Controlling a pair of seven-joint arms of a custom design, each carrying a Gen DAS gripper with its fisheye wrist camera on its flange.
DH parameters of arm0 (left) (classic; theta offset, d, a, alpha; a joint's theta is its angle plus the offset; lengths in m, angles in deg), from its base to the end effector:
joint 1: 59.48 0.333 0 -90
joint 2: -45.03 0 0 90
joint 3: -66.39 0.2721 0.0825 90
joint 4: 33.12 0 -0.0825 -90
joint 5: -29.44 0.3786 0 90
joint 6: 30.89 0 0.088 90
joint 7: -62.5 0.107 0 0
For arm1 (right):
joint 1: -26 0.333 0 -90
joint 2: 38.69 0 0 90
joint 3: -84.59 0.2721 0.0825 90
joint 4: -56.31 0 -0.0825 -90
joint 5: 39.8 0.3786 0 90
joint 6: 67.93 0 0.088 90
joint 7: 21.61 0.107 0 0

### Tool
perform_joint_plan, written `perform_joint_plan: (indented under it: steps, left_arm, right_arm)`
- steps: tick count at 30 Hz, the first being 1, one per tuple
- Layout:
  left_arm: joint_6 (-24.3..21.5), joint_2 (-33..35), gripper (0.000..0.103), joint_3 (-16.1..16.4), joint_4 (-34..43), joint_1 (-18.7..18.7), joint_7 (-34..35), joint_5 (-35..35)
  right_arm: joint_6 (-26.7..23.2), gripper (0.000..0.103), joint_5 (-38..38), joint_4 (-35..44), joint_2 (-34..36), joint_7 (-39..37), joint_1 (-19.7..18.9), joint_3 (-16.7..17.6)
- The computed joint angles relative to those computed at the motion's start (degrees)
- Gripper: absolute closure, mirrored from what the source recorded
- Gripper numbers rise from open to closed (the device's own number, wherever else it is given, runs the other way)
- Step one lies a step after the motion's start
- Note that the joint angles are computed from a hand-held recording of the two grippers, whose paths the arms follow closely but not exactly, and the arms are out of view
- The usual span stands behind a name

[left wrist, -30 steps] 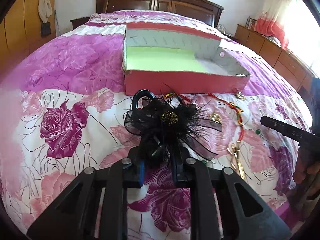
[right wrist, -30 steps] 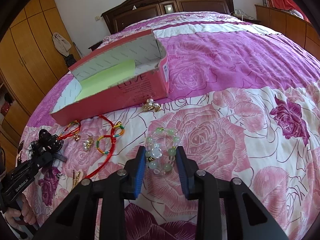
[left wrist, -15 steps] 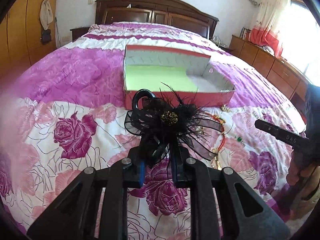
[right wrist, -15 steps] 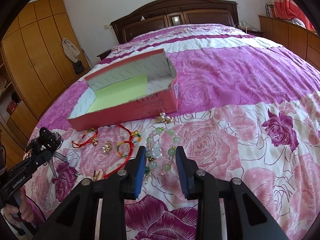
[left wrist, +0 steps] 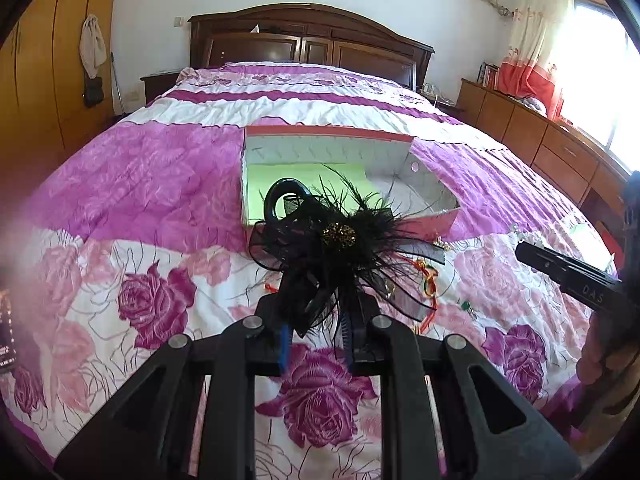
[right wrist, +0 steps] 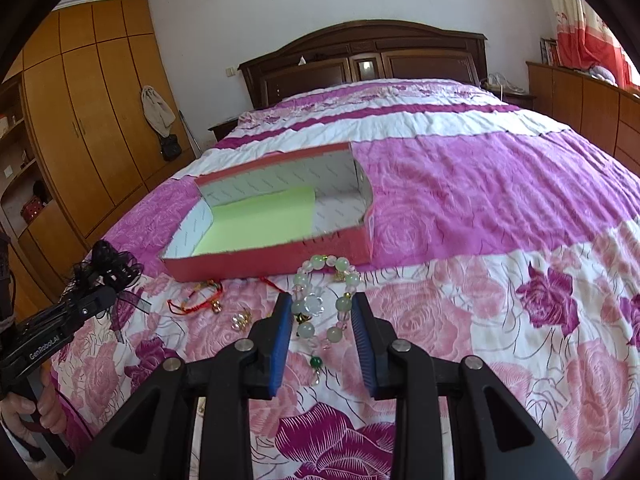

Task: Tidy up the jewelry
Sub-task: 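Carry the hair clip with the left tool while the right tool carries the bracelet into the box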

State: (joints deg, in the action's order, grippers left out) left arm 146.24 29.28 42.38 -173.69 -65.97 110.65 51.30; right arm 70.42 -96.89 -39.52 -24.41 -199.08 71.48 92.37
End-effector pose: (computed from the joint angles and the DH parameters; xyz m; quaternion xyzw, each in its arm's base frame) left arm 0.4137 -0.2868 0.4526 -0.5652 0.7006 -0.3853 0.2034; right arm 0.4041 0.5214 0.4745 -0.6055 0.6633 -0.2348 0.3720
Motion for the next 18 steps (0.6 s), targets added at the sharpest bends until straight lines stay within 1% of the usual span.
perform_joint_plan:
  steps: [3, 6, 8, 11, 18]
  left_arm:
    - [-0.3, 1.4, 0.091, -0.6, 1.7, 1.0, -0.5, 1.1]
    - [-0.8, 3.3, 0.091, -1.6, 4.2, 2.5, -2.4, 3.8]
    - [-1.2, 5.0, 0.091, -2.2, 6.2, 3.8, -4.8, 7.1]
    - [-2.3, 7.6, 0.091, -2.3, 9.5, 4.7, -8.8, 12.6]
    - [-4.7, 14.0, 0.091, 1.6, 16.9, 1.5, -12.1, 18.4]
  right_arm:
    - [0.3, 0.07, -0.5, 1.1, 0.5, -0.7, -0.1, -0.3]
    - [1.3, 0.07, -0.4, 3.0, 1.7, -2.0, -0.4, -0.7]
    - [2.0, 0.07, 0.2, 4.4, 2.8, -3.5, -0.5, -1.1]
    - [2.5, 0.07, 1.1, 7.4, 5.0, -6.3, -0.5, -2.0]
    - [2.8, 0.07, 3.7, 15.2, 10.4, -11.9, 0.3, -5.1]
